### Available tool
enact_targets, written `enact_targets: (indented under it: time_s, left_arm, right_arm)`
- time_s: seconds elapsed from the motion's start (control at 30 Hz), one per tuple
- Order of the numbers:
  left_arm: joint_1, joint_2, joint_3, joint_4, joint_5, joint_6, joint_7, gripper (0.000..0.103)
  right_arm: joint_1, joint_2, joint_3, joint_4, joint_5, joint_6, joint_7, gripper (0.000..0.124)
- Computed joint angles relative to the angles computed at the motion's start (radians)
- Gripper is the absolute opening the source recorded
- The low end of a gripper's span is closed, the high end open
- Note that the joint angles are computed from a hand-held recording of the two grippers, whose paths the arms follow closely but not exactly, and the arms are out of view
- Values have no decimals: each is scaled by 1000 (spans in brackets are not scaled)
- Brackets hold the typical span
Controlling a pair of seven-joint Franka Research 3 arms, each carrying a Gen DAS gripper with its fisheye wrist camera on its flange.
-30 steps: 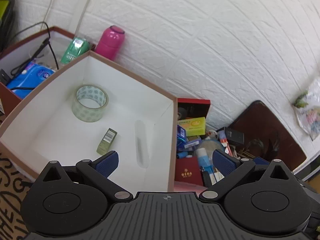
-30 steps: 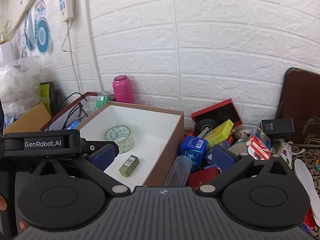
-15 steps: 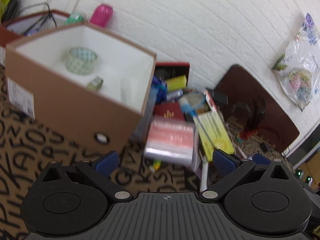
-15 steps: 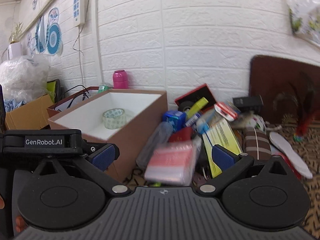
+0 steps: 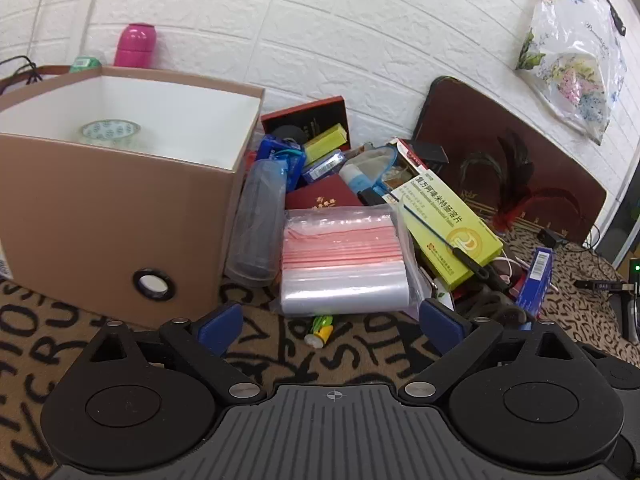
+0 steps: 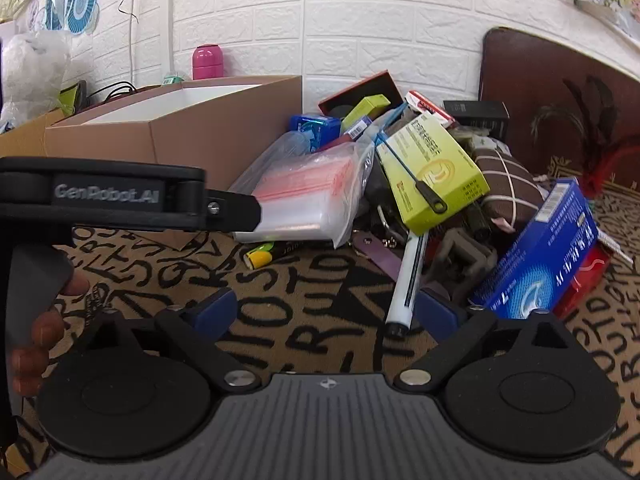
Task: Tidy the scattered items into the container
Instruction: 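Move the left tool back toward the pink-striped zip bag, then close the left tool on the pink-striped zip bag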
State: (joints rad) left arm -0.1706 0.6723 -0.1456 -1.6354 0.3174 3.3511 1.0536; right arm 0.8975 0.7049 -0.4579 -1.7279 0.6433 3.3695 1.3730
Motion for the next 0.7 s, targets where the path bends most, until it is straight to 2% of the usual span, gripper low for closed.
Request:
enact_targets:
  time_s: [0.07, 0.13, 0.23, 0.3, 0.37, 0.43, 0.63, 0.7]
  left_arm:
    - [10, 27, -16, 47, 8, -36, 9, 92]
    - [13, 50, -22, 86, 9, -66, 16, 90]
    - [81, 92, -119, 139, 22, -107, 56, 85]
    - [77, 113, -122, 174, 17, -125, 74, 84]
    - [106, 141, -172, 211, 10, -171, 110, 84]
    - [128, 165, -216, 234, -13, -199, 144, 83]
    - [147, 191, -267, 267, -99, -242, 185, 86]
    - [144, 197, -271, 278, -120, -253, 200, 86]
  right_arm:
    - [-20, 22, 4, 37, -10, -14, 3, 91]
    - [-62, 34, 35, 71, -34, -25, 12, 88]
    - [-128, 48, 92, 117, -79, -37, 31, 83]
    - [-152, 63, 106, 148, -108, -49, 43, 80]
    - [-175, 73, 126, 174, -138, -56, 52, 78]
    - [-178, 90, 119, 201, -156, -70, 72, 77]
    - [-161, 134, 75, 245, -205, -83, 150, 67]
    - [-176, 135, 92, 248, -220, -75, 158, 59]
